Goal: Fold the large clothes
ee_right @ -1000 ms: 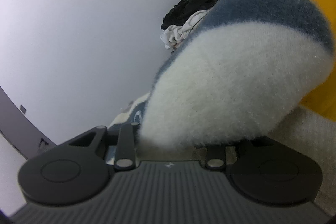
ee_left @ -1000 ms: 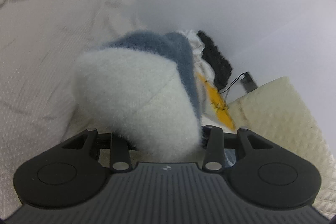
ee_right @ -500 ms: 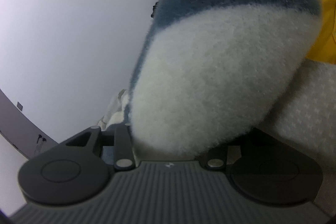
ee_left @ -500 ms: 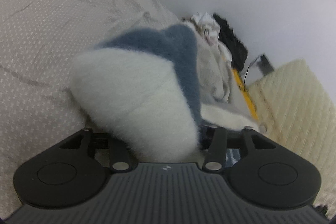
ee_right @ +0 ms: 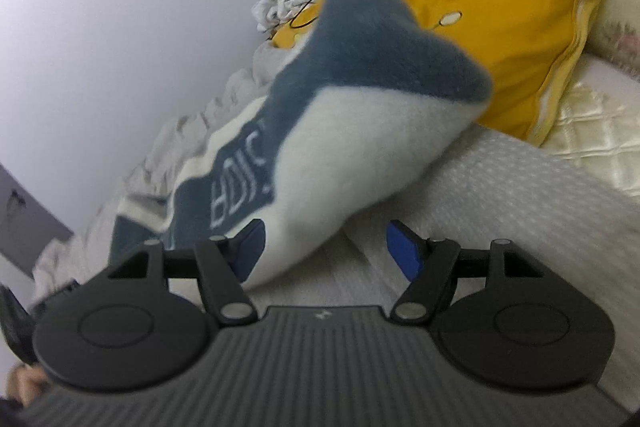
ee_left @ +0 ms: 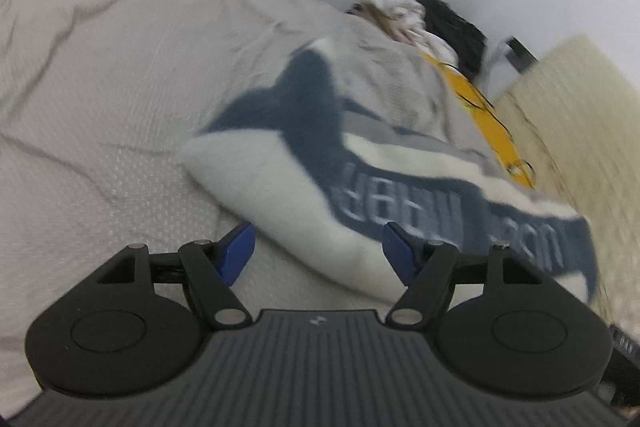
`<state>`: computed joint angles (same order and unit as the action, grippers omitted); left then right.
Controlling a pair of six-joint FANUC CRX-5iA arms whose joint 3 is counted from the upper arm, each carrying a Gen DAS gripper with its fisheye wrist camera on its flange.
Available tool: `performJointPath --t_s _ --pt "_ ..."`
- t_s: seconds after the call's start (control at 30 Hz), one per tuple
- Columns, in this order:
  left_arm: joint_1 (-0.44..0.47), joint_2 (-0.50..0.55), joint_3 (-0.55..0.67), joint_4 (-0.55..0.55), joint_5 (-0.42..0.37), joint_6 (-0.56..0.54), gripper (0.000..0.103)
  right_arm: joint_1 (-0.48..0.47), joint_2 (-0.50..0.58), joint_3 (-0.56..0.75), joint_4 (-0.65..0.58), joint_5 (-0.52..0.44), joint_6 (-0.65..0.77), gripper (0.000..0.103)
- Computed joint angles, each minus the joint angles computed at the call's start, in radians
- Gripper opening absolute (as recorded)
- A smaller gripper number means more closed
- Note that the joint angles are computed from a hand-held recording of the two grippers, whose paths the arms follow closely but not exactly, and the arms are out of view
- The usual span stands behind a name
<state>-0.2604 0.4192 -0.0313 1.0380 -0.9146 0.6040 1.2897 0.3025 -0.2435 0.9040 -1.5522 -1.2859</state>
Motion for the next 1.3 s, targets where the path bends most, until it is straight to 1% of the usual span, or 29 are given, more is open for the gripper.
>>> performJointPath --t_s 0.03,0.07,0.1,0.17,0.27,0.33,0.43,0.53,0.63,0.77,0.9,1.0,1.13,1.23,1.3 --pt "0.007 -0.034 -0.016 -0.009 -0.001 -0.022 0.075 0.035 -0.007 0.000 -0.011 -0.024 -0.001 0.070" --pt "0.016 -0.073 -0.039 -0.010 0.000 -0.043 0.075 0.045 -0.005 0.022 -0.008 -0.046 0.029 0.070" --pt "0.025 -0.109 -0.057 -0.007 -0.005 -0.067 0.075 0.070 -0.034 0.002 -0.020 -0.083 0.039 0.070" --pt "0.045 -0.170 -0.089 0.012 -0.026 -0.109 0.075 0.088 -0.023 0.057 -0.003 -0.145 0.112 0.070" --pt "0.076 -0.258 -0.133 0.045 -0.061 -0.164 0.075 0.078 0.046 0.196 0.057 -0.218 0.244 0.070" --pt "0.097 -0.316 -0.162 0.067 -0.093 -0.203 0.075 0.092 0.084 0.269 0.093 -0.271 0.311 0.070" --pt "0.139 -0.407 -0.212 0.094 -0.145 -0.265 0.075 0.116 0.165 0.425 0.145 -0.354 0.446 0.070" --pt "0.184 -0.486 -0.258 0.127 -0.202 -0.315 0.075 0.129 0.240 0.554 0.190 -0.395 0.560 0.070" --pt "0.240 -0.554 -0.302 0.156 -0.268 -0.367 0.075 0.138 0.304 0.658 0.222 -0.428 0.636 0.070" --pt "0.307 -0.648 -0.378 0.186 -0.308 -0.456 0.075 0.153 0.411 0.824 0.265 -0.480 0.756 0.070" --pt "0.382 -0.697 -0.422 0.194 -0.397 -0.500 0.075 0.164 0.494 0.942 0.290 -0.510 0.836 0.070" --pt "0.430 -0.726 -0.458 0.204 -0.442 -0.537 0.075 0.168 0.544 1.007 0.303 -0.526 0.871 0.070" --pt "0.474 -0.754 -0.499 0.213 -0.476 -0.590 0.075 0.165 0.608 1.094 0.315 -0.537 0.926 0.070" --pt "0.487 -0.769 -0.529 0.225 -0.475 -0.620 0.075 0.160 0.655 1.157 0.318 -0.547 0.955 0.070" --pt "0.501 -0.770 -0.540 0.225 -0.490 -0.632 0.075 0.159 0.688 1.207 0.316 -0.555 0.968 0.070"
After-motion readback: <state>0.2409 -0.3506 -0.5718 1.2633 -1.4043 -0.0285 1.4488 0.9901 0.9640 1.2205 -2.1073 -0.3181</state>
